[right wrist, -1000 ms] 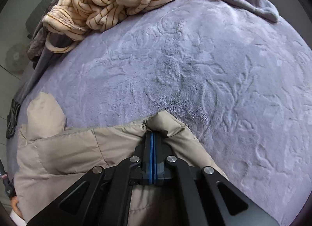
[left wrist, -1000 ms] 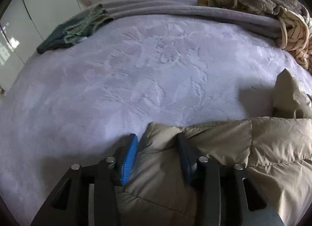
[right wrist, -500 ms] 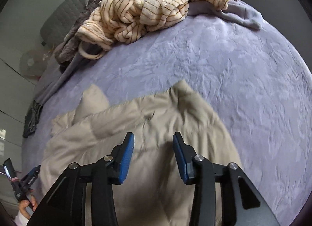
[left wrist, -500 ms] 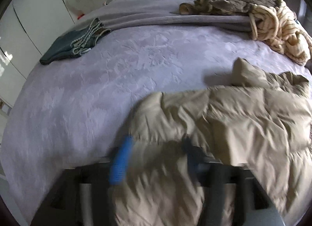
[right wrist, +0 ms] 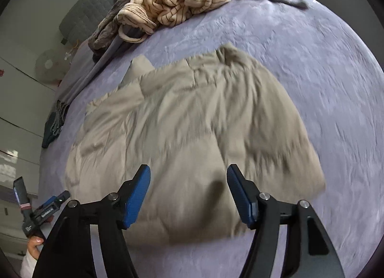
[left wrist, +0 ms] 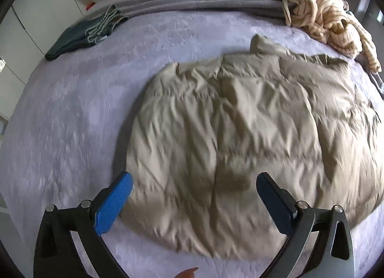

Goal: Fold large clothes

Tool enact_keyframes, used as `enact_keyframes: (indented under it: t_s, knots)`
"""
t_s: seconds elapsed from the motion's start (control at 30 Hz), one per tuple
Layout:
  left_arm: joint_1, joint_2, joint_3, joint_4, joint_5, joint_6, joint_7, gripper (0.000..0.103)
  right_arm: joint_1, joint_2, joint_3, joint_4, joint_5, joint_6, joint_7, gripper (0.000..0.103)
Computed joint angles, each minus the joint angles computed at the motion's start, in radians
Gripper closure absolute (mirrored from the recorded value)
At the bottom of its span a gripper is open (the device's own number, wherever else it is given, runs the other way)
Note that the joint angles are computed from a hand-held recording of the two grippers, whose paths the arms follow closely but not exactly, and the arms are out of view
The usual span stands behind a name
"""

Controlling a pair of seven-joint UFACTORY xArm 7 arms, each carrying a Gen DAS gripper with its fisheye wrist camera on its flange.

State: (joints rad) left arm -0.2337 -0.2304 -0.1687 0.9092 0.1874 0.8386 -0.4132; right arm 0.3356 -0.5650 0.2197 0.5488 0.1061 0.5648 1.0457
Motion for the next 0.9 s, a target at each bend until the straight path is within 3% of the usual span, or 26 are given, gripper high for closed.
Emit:
enact_keyframes:
  t_s: [0.07,0.2,0.47,0.5,0.53,0.8,0.9]
  knots:
    - [-0.010,-0.023,0.005,-0.014,-0.038,0.026,0.013,0.000,0.020,-0.041,0.007,-0.027,0.030,0.014,0.032,0.033]
    - [-0.021,-0.063,0.009,-0.043,-0.098,0.064,0.021,0.000,0.050,-0.122,0.032,-0.076,0.061,0.029,0.101,0.020]
    - [-0.030,-0.119,0.022,-0.107,-0.196,0.100,0.041,0.000,0.110,-0.217,0.065,-0.181,0.117,-0.017,0.256,0.018]
    - [-0.030,-0.123,0.027,-0.119,-0.212,0.095,0.045,0.000,0.116,-0.219,0.067,-0.195,0.121,-0.031,0.272,0.012]
    - [-0.029,-0.129,0.031,-0.131,-0.226,0.090,0.046,0.000,0.122,-0.223,0.067,-0.208,0.124,-0.046,0.288,0.000]
    - [-0.011,-0.176,0.049,-0.200,-0.287,0.050,0.029,0.000,0.181,-0.171,0.029,-0.297,0.158,-0.242,0.382,0.000]
    - [-0.036,-0.199,0.117,-0.239,-0.429,0.034,0.107,0.000,0.201,-0.136,0.002,-0.308,0.167,-0.302,0.384,0.000]
